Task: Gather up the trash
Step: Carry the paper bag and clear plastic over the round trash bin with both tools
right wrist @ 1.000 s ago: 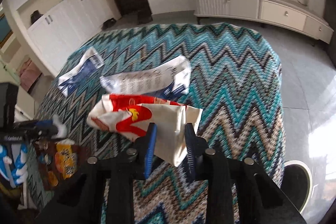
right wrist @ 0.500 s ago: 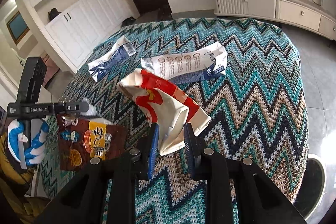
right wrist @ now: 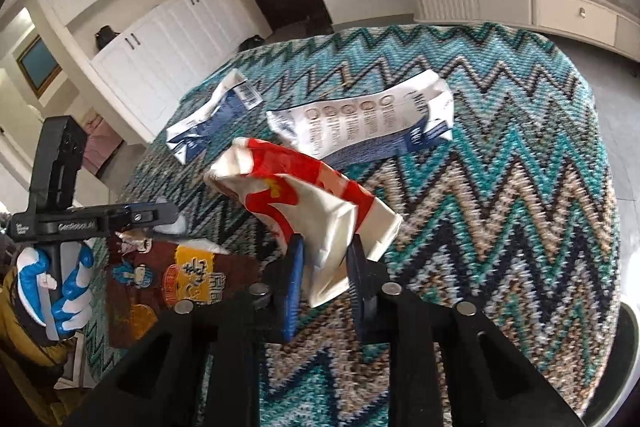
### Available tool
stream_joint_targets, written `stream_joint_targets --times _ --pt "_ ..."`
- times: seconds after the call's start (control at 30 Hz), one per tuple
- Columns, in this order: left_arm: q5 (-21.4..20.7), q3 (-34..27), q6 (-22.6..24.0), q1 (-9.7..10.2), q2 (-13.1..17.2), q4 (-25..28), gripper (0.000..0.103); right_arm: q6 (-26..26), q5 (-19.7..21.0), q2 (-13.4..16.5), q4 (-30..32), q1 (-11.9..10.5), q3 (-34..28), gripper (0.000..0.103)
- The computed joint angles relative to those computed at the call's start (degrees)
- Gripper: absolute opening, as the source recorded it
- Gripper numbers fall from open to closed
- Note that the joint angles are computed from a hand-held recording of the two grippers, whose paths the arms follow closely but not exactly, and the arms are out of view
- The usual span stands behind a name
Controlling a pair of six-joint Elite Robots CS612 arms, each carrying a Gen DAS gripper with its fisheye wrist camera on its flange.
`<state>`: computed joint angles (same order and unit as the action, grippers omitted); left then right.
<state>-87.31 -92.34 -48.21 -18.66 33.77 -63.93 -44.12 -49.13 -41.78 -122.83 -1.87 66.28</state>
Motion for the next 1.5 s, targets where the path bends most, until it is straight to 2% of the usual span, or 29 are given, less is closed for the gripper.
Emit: stream_joint_targets --times 0.2,0.6,0.77,1.0,1.23,1.37,1.5 --pt "0.1 -0.4 0.5 -0.15 0.3 -1.7 0.024 0.2 1.4 -1.8 -3.8 -0.5 3.1 0.012" --pt "4.0 -3.4 -1.2 -0.27 0.3 -1.5 0.022 3.7 5.6 -5.3 -11.3 -2.3 8.9 0.012" --pt "6.1 -4.2 -2.4 -0.18 -0.1 -1.0 0.022 4.5 5.0 -6.4 -13.9 -2.7 10.5 0.012" --pt "6.7 -5.0 -4.2 -0.06 0.1 -1.6 0.022 8.0 2.6 -6.9 -18.7 -2.9 11.6 0.012" --pt "4.3 -3.0 -0.9 -0.71 -0.7 -6.0 0.022 14.2 1.2 -7.5 -25.8 -3.8 13.1 0.012" --pt "1.3 0.3 2.6 -1.66 -2.1 -9.7 0.022 19.4 0.1 -8.1 -31.5 -5.7 15.0 0.012" --pt "-2.7 5.6 6.4 -2.97 -4.3 -14.0 0.022 24.8 -3.7 -8.1 -36.3 -8.0 16.3 0.012"
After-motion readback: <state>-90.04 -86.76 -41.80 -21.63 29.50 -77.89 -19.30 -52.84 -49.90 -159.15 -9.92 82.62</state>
